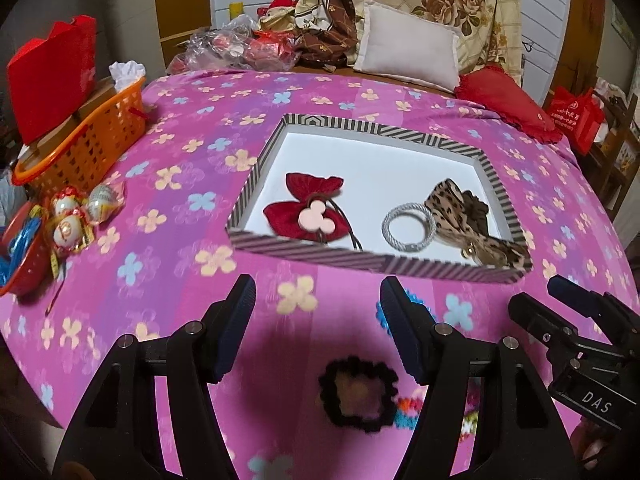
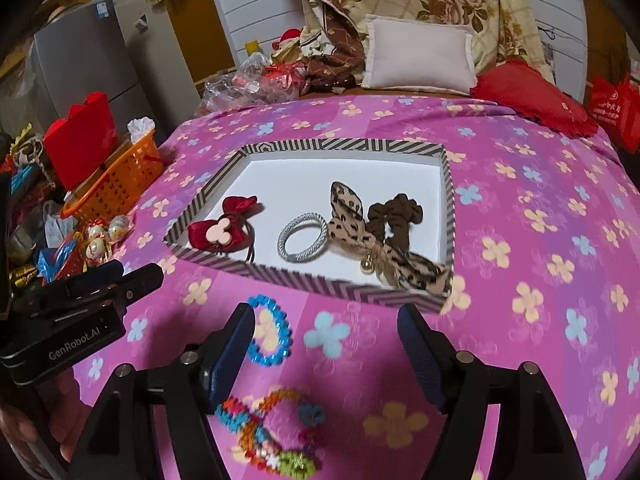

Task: Organize jewelry
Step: 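Withdraw both tools from the tray toward the loose bracelets and scrunchie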

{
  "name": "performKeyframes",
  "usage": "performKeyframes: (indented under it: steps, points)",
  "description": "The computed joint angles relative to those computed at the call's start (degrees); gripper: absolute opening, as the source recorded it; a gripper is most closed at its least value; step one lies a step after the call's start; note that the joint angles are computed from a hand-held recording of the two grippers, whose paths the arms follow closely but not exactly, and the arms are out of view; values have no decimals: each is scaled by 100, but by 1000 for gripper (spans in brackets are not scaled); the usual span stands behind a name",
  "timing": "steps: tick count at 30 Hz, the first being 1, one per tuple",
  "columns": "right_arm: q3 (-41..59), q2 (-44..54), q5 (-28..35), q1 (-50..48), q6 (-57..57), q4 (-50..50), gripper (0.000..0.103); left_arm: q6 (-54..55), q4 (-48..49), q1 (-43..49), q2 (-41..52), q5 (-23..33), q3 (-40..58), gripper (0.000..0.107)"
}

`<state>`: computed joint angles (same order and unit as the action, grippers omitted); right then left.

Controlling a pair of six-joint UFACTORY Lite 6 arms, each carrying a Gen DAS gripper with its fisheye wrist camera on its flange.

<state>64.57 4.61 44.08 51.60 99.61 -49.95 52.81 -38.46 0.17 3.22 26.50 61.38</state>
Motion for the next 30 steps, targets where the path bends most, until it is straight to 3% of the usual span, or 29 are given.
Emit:
performKeyframes:
  steps: [13, 30]
  points:
    - [-205, -290, 714, 924, 537, -31, 72, 705, -361, 381, -1323, 253, -1235, 65]
    - [-331, -182, 646, 1128, 664, 53, 73, 1007, -417, 656, -1620, 343, -1723, 65]
